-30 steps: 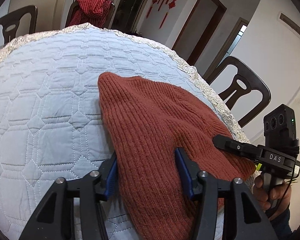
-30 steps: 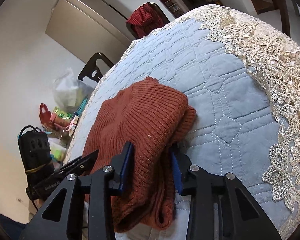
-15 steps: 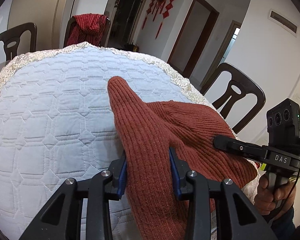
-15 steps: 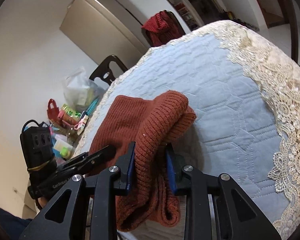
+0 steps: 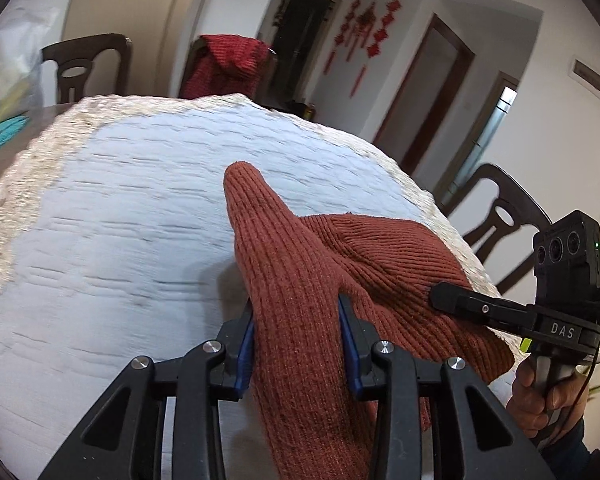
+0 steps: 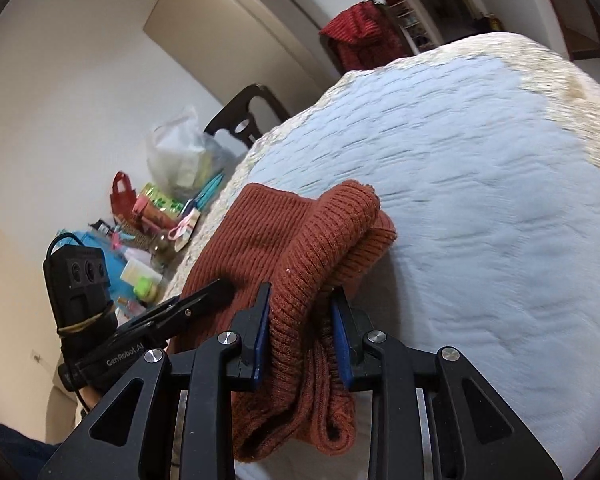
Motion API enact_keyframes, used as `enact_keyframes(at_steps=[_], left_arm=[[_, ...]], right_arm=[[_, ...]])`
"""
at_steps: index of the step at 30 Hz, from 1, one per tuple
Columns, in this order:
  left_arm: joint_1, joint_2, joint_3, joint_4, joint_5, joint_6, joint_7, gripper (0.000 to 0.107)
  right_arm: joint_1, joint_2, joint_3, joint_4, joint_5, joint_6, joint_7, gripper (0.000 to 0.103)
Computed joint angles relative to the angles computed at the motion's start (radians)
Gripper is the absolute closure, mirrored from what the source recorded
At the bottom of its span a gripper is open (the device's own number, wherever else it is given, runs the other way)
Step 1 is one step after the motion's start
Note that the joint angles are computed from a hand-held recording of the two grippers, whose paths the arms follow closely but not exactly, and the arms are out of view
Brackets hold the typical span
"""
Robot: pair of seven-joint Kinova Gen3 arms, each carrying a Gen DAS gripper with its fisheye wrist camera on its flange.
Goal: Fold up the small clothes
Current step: 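Lift the held end and fold it over onto the sweater's other half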
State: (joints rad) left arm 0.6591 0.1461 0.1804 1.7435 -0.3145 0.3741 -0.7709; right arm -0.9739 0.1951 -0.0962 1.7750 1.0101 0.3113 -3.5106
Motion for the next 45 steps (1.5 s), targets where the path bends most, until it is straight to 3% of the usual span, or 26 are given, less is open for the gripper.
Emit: enact_keyframes(at_steps=[6, 10, 15, 19, 21, 24, 28, 30, 33, 36, 38, 40, 45], left_arm=[[-0.064, -0.031, -0.019, 0.023, -0.006, -0.005, -0.023, 0.069], [-0.137, -0.042, -0.014, 0.036, 0.054, -0.03, -0.092, 0.069], [-0.208, -0.03, -0.014, 0.04, 0.134, -0.068, -0.192, 0.069], [-0.249, 0.027, 0.001, 0.022, 0.195, -0.035, -0.24, 0.068], [-0.235, 0.039, -0.008, 0.028, 0.152, -0.024, -0.187, 0.064], [-0.24, 0.015, 0.002, 0.069, 0.089, -0.051, -0.099, 0.061], [-0.069, -0.024, -0.155, 0.087, -0.066, -0.033, 0.063, 0.061], [-0.025, -0.039, -0.183, 0.089, -0.145, -0.036, 0.142, 0.061], [-0.062, -0.021, -0.134, 0.055, -0.215, -0.033, 0.163, 0.061], [-0.116, 0.027, -0.069, 0.008, -0.174, -0.002, 0.094, 0.061], [-0.098, 0.054, -0.084, -0.009, -0.176, 0.029, 0.093, 0.061], [-0.04, 0.044, -0.134, 0.009, -0.233, 0.029, 0.152, 0.061], [-0.021, -0.028, -0.106, 0.071, -0.311, 0.053, 0.253, 0.061]], right_arm=[[0.136, 0.11, -0.115, -0.145, -0.142, -0.045, 0.243, 0.075], [0.125, 0.17, -0.086, -0.229, -0.274, -0.069, 0.405, 0.075], [0.168, 0.234, -0.125, -0.31, -0.363, -0.075, 0.546, 0.075], [0.21, 0.294, -0.166, -0.367, -0.451, -0.023, 0.64, 0.075], [0.241, 0.319, -0.199, -0.389, -0.526, 0.013, 0.699, 0.073], [0.241, 0.301, -0.182, -0.345, -0.566, -0.016, 0.701, 0.069], [0.116, 0.243, -0.038, -0.324, -0.551, 0.031, 0.681, 0.069], [0.026, 0.226, 0.055, -0.341, -0.48, 0.089, 0.632, 0.069], [-0.023, 0.252, 0.111, -0.409, -0.479, 0.139, 0.677, 0.071], [0.027, 0.32, 0.045, -0.532, -0.533, 0.244, 0.799, 0.081], [0.044, 0.368, 0.04, -0.582, -0.596, 0.294, 0.869, 0.082], [0.047, 0.357, 0.048, -0.562, -0.626, 0.28, 0.878, 0.082], [-0.035, 0.306, 0.098, -0.526, -0.578, 0.308, 0.859, 0.082]])
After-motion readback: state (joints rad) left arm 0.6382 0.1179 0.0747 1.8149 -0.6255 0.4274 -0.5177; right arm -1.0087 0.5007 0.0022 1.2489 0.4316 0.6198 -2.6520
